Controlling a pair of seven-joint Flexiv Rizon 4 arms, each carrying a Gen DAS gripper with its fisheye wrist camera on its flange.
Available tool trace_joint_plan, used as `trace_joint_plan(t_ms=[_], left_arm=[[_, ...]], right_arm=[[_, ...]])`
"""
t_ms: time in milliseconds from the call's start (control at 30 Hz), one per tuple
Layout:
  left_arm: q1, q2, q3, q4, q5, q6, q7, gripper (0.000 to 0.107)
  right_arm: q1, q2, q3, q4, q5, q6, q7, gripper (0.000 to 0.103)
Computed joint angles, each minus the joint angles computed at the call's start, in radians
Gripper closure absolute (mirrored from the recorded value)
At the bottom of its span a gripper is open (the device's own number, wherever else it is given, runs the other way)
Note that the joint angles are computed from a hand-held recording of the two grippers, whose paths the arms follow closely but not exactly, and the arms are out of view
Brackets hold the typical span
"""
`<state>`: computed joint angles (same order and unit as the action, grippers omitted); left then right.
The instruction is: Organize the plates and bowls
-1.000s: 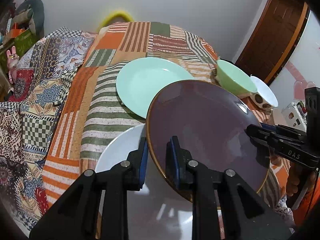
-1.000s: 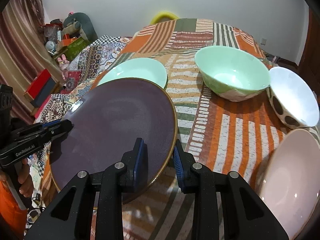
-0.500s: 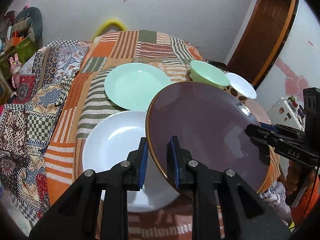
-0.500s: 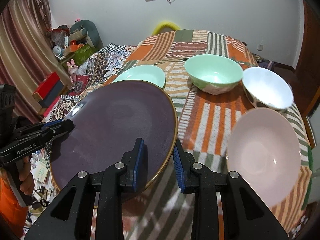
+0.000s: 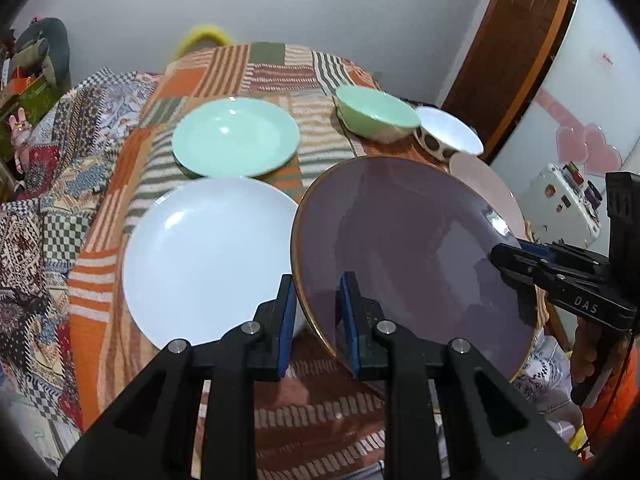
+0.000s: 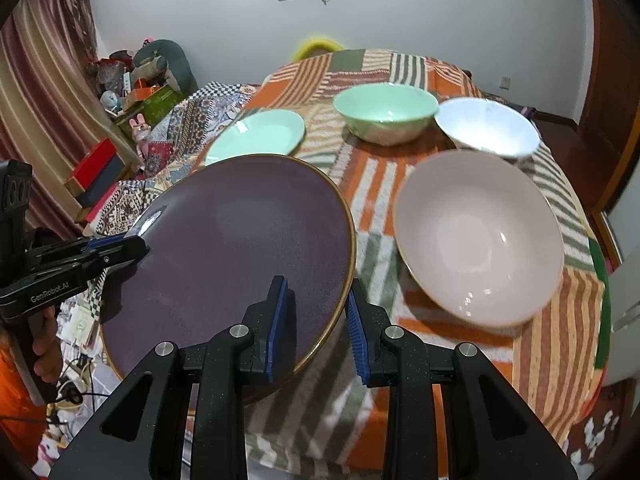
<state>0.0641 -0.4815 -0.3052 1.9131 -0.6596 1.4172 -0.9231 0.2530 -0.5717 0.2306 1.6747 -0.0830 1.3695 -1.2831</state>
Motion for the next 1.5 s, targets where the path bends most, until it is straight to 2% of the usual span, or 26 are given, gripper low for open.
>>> trace_joint_plan(t_ms=[300, 767, 1333, 1500], left_arm=[[-0.049, -0.032, 0.044, -0.018, 0.058, -0.049, -0.054, 0.085], [-0.104, -0.114, 0.114, -0.124, 0.185, -0.147, -0.150, 0.085], [-0.108, -0.161, 0.125, -0.185, 0.246, -0.166, -0.202, 0.083], [-0.113, -0.145, 0.131, -0.166, 0.257, -0.139, -0.211, 0.081]], right_arm=[[-0.013, 0.009, 0.000, 0.048, 0.019, -0.009, 0.011, 0.077], [-0.037, -0.028, 0.005, 0.026, 0.044, -0.072, 0.010, 0.077], [-0.027, -0.034, -0.014, 0.010, 0.033, -0.104, 0.026, 0.074], [0.001, -0.008, -0.050, 0.035, -0.008, -0.116, 0.038, 0.074]])
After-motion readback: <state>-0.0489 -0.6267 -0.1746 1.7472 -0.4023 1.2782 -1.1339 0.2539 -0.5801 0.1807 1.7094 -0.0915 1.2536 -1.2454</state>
